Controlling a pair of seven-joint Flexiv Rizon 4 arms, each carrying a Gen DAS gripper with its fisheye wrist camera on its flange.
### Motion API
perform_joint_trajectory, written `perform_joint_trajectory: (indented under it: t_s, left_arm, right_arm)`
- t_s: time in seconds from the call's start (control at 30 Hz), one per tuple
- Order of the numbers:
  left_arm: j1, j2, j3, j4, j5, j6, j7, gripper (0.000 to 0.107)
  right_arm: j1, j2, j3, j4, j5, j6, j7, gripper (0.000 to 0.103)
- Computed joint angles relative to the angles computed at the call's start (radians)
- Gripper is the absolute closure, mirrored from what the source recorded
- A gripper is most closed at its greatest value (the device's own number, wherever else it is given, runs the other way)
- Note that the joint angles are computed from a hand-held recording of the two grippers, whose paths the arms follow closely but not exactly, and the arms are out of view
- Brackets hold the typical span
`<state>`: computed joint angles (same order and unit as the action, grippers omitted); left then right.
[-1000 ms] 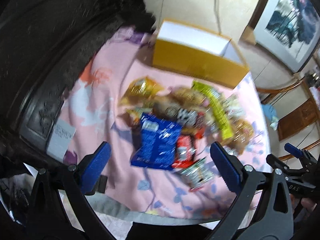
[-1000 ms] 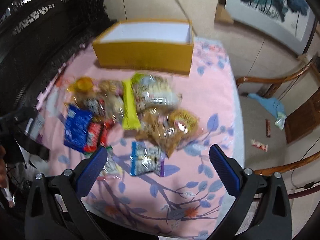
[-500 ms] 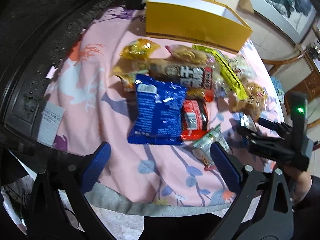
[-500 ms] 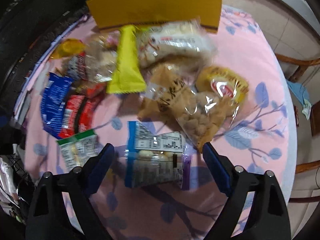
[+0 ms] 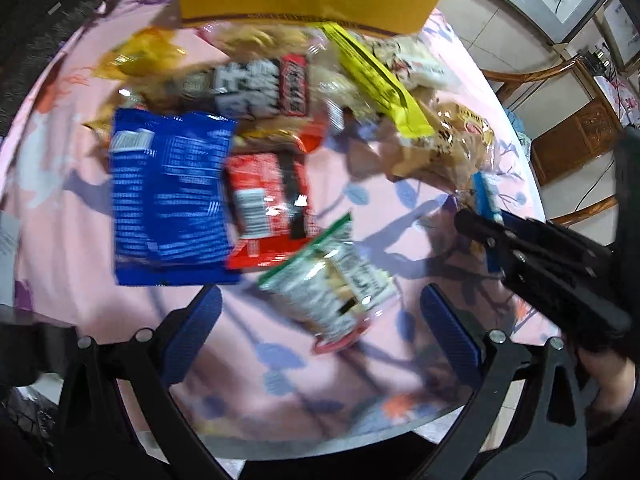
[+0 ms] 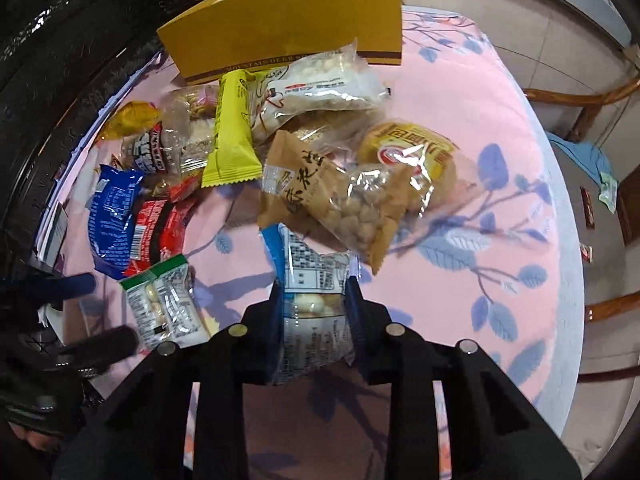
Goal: Organize snacks
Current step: 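Grasp the small blue-edged packet with the right gripper while the left grasps the green-edged packet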
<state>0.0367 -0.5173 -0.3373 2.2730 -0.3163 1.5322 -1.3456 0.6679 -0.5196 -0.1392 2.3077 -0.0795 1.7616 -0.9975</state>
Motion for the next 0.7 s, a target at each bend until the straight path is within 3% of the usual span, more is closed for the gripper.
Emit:
perform_joint_trajectory:
  t_s: [0.23,0.37,0.43,0.53,0.7]
  left_arm:
    - [-0.222,-0.081,0.205,-0.125,0.022,-0.096,-0.176,0.007]
    - [-0.341,-0.106,0.319,-0.174,0.104,-0.116,-0.268,0.008]
    - [-0.373,-0.107,0.357,-0.181,0.135,-0.107,-0.311,0.024]
    - [-0.341,-0.103,0.328,-0.172,0.151,-0.075,-0.322,0.045]
    - [-0.241,-0.074,0.226,-0.114,0.141,-0.026,-0.277,0.059]
  right_arm:
    - [0.088,0.036,-0.068,0.053,0.059,0.025,0.028,0.072]
    - [0.129,0.051,-0.113,0.075,0.086,0.036,0.025,0.073]
    - [0.148,0.058,-0.134,0.083,0.1,0.042,0.02,0.073]
    - [0.164,0.064,-0.147,0.088,0.116,0.044,0.016,0.073]
    - [0.193,0.069,-0.169,0.098,0.138,0.055,0.008,0.073]
